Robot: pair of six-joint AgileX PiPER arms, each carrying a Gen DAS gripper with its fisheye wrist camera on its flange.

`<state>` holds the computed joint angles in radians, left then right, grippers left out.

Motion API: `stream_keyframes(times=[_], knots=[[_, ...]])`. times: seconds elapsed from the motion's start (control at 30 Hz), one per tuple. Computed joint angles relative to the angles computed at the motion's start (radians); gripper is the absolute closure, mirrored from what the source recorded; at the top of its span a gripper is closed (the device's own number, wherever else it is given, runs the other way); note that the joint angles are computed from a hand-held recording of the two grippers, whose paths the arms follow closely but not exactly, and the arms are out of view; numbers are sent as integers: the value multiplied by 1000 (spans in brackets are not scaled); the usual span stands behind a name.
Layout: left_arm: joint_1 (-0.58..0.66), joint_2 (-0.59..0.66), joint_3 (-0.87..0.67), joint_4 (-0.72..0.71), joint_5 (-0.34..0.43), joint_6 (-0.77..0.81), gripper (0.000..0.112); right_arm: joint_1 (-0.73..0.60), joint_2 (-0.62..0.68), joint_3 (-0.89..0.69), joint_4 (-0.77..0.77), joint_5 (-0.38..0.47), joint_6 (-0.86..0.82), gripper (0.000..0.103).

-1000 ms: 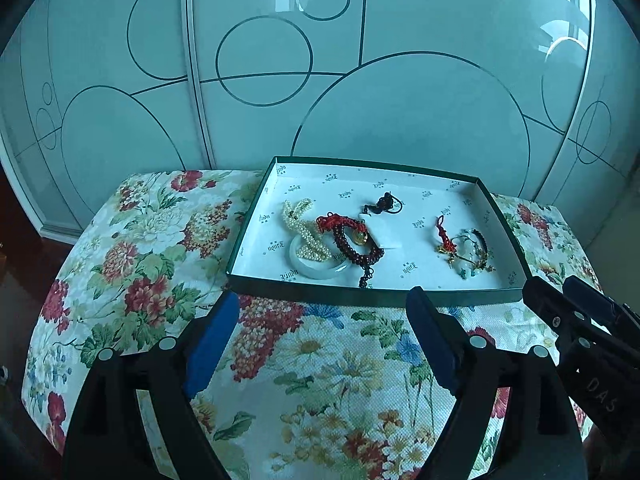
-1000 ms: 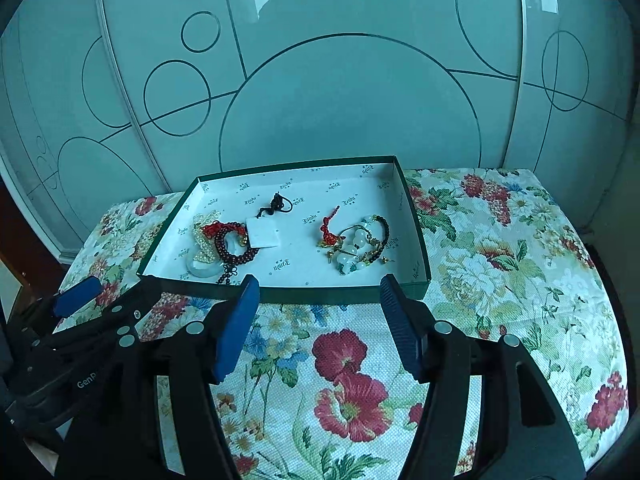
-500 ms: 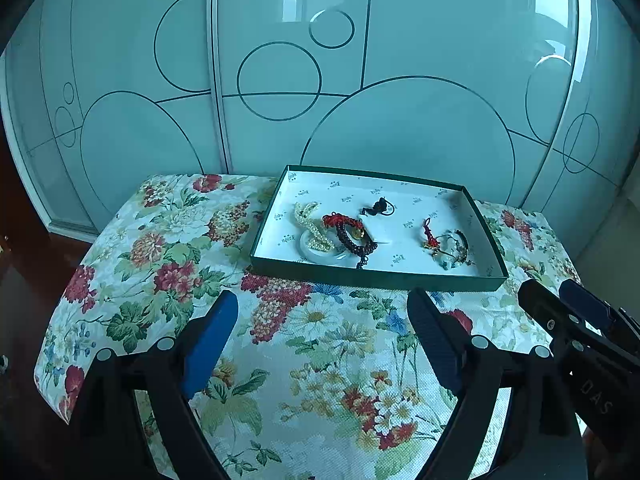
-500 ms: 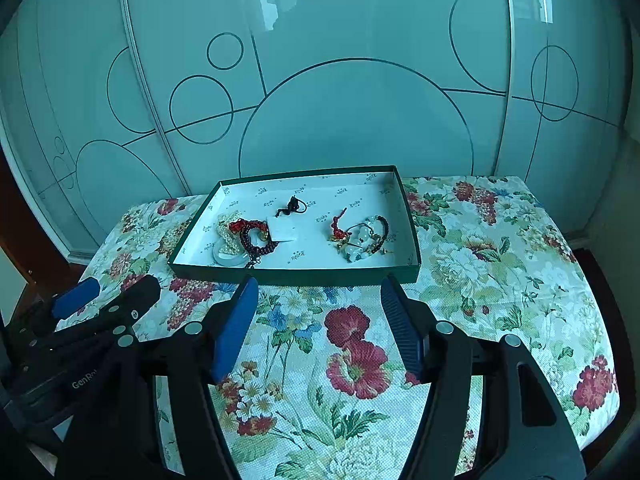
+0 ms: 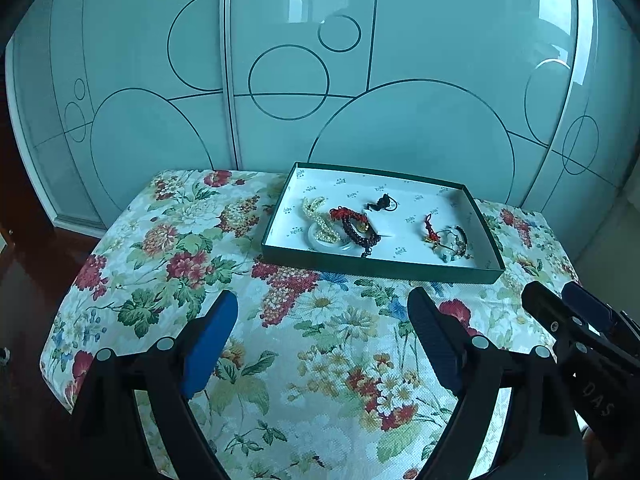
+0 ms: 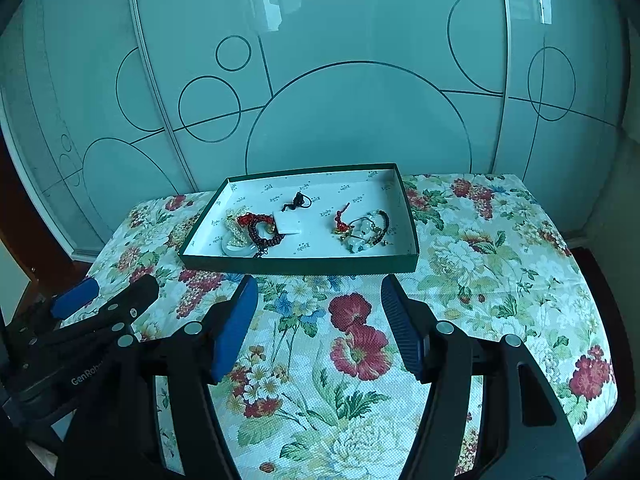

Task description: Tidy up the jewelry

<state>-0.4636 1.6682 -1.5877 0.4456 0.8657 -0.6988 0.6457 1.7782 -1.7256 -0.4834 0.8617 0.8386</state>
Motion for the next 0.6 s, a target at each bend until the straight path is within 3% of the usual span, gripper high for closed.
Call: stream_keyframes(times=[0.6], knots=[[1,-27,8,22,8,-9,27,11,-4,-2,-5,10,7,39]])
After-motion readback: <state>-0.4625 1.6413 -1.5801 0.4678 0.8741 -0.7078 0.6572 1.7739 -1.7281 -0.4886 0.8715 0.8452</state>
